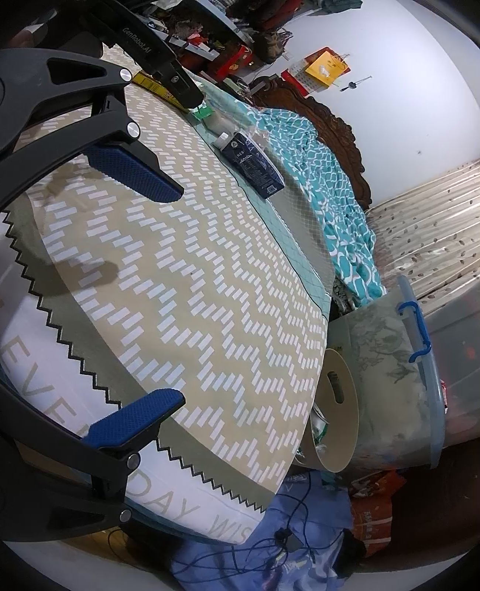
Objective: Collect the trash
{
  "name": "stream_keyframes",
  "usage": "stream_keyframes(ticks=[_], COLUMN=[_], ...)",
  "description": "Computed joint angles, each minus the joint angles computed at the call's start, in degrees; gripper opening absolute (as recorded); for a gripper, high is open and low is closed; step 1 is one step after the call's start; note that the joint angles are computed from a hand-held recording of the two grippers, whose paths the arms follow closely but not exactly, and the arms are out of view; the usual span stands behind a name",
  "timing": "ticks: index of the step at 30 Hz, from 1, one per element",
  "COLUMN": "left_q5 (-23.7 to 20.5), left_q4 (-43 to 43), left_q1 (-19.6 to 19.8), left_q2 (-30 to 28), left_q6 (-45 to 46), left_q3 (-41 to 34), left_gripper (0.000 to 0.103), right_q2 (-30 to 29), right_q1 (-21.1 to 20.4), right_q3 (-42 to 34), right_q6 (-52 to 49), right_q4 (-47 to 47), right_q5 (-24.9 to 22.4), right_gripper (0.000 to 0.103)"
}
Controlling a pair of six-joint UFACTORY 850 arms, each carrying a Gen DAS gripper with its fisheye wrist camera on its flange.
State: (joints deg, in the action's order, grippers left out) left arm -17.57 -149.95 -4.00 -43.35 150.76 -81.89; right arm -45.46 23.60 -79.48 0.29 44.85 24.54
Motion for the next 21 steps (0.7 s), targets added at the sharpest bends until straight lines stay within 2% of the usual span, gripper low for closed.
stream_keyframes(ticks=[21], left_q5=[-0.1], left_q4=[0.4], left_q1=[0.1], left_q2=[0.0], left_q6=[-0.4], left_q3=[0.0], left_gripper=[0.095], right_q2=[-0.2], right_q1=[0.0], right_q3=[-0.2], right_q6=[0.4], right_q4=[-0.2], right_q5=[-0.3], right_gripper=[0.1])
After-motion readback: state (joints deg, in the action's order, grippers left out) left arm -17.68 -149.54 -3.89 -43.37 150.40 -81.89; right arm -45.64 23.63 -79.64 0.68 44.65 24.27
